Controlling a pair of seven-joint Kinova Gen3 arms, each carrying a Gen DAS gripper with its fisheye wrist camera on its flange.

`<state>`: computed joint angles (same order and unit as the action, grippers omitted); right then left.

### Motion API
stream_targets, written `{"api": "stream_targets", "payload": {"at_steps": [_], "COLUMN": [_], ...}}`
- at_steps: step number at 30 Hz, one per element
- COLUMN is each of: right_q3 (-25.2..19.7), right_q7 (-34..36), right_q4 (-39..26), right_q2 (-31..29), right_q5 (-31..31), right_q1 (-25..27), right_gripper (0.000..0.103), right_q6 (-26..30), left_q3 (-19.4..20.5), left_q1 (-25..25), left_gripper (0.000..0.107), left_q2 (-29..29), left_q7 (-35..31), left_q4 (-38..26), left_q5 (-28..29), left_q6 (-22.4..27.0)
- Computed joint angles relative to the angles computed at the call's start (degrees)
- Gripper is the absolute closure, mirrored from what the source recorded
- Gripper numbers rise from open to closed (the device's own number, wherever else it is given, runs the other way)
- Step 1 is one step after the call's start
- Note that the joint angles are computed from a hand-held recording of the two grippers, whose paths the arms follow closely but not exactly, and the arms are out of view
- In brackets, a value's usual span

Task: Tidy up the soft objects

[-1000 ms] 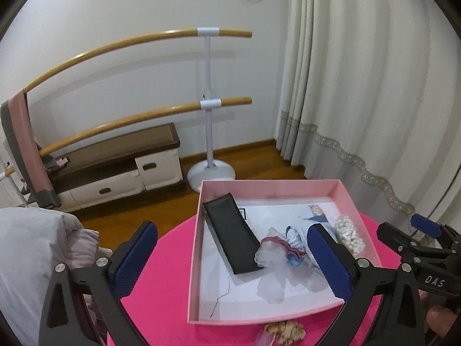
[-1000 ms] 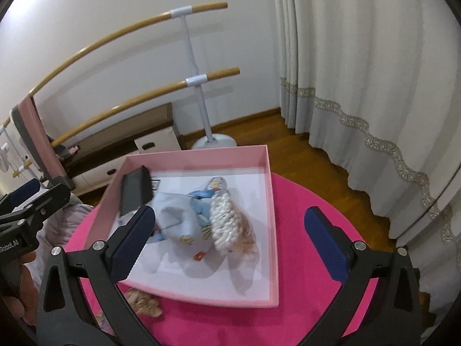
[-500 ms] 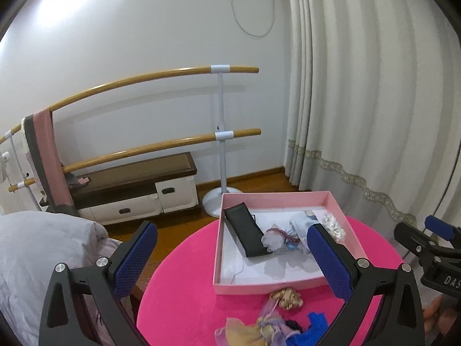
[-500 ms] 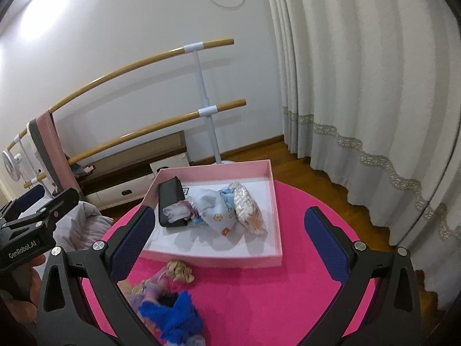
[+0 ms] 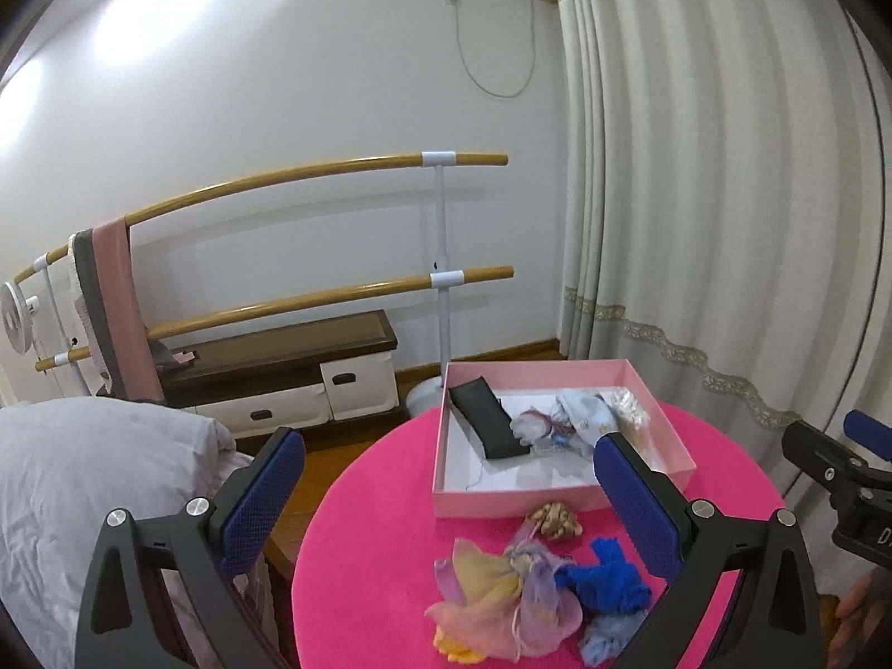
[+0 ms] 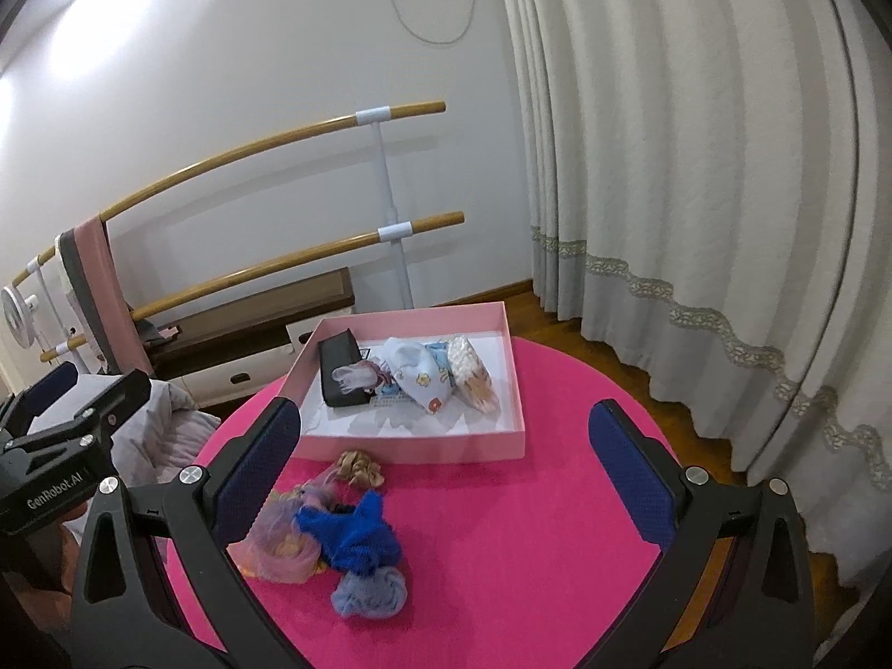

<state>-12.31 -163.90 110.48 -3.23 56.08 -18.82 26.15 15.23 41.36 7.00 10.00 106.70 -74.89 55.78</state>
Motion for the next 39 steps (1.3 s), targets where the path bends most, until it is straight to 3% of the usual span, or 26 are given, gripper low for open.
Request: {"api": "stream_targets", "payload": {"at_steps": [10, 25, 39], "right_q3": [-4.36, -8.66, -8.79], "right_q7": [-6.47, -10.93, -11.02], "right_q4": [4.15, 7.50, 8.00], "right_q2": [-3.82, -7.38, -7.62], "right_q5": [4.64, 7.02, 6.68], "right_q1": [-0.76, -1.23, -0.55], "right_gripper": [0.000, 0.000, 0.000], "right_q6": [3.03, 5.45, 5.18], "left_q3": [4.50, 9.26, 8.96], "left_q1": [2.04, 3.43, 2.99], "left_gripper": [0.004, 0.004, 0.004], "left_q2": [-5.07, -7.39, -7.69], "left_q7": [2.74, -0.30, -1.48], "left_q4": [3.64, 1.02, 0.40], "left_q5": [4.31, 8.22, 9.84], "left_q6": [5.78, 12.97, 12.43]}}
